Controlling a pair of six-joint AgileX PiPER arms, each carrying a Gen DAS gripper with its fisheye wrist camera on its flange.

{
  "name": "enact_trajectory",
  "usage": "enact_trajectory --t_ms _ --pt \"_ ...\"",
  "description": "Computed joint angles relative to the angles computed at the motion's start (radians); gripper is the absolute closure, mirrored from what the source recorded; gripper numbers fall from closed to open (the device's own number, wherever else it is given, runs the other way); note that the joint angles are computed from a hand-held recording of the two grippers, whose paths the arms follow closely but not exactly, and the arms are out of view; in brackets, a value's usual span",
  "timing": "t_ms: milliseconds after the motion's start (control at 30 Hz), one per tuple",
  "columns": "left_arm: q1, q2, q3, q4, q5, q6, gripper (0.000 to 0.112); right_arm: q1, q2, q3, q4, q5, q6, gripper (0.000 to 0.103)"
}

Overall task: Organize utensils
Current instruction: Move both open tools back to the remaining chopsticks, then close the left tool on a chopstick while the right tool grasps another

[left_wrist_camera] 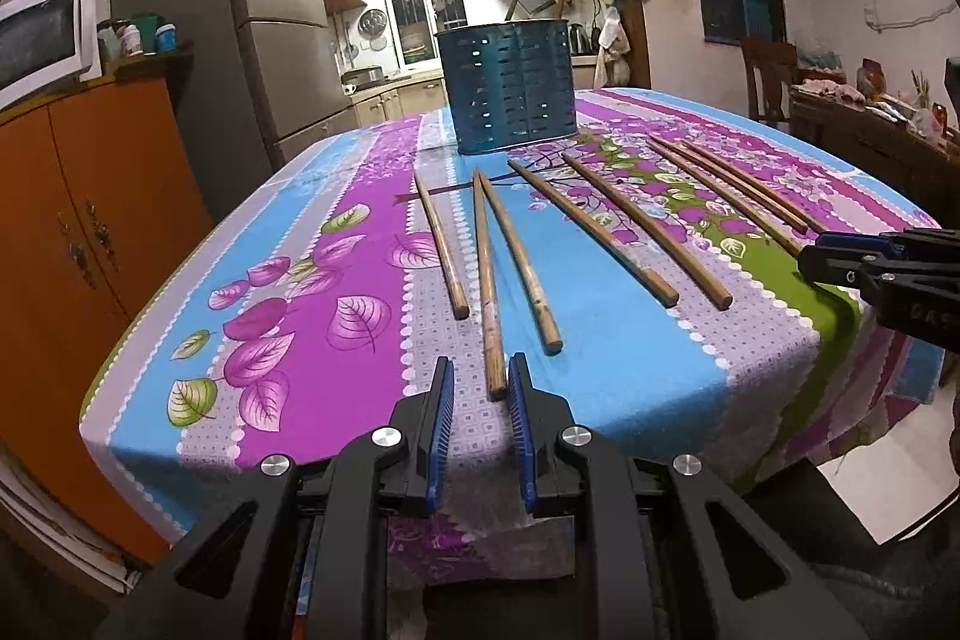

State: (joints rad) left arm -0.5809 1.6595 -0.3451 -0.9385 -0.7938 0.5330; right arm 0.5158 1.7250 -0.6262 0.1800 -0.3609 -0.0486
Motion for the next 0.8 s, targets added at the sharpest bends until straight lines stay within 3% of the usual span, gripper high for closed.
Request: enact_trajectory --t_ms 133,567,700,800 --pt "-0.011 0.013 0.003 0.0 -0.025 -0.017 0.092 0.032 0.014 0.007 0.12 -0.048 -0.086 0.081" --pt "0.007 0.06 0.007 0.088 -0.084 -0.065 0.092 0.054 0.034 0.008 0.182 -0.097 -0.106 0.082" --pt "-0.005 0.085 0.008 0.103 -0.113 -0.091 0.103 0.063 0.038 0.009 0.199 -0.107 -0.117 0.088" --pt "-0.049 0.111 -0.005 0.039 -0.149 -0.071 0.104 0.071 0.038 0.012 0.212 -0.113 -0.121 0.092"
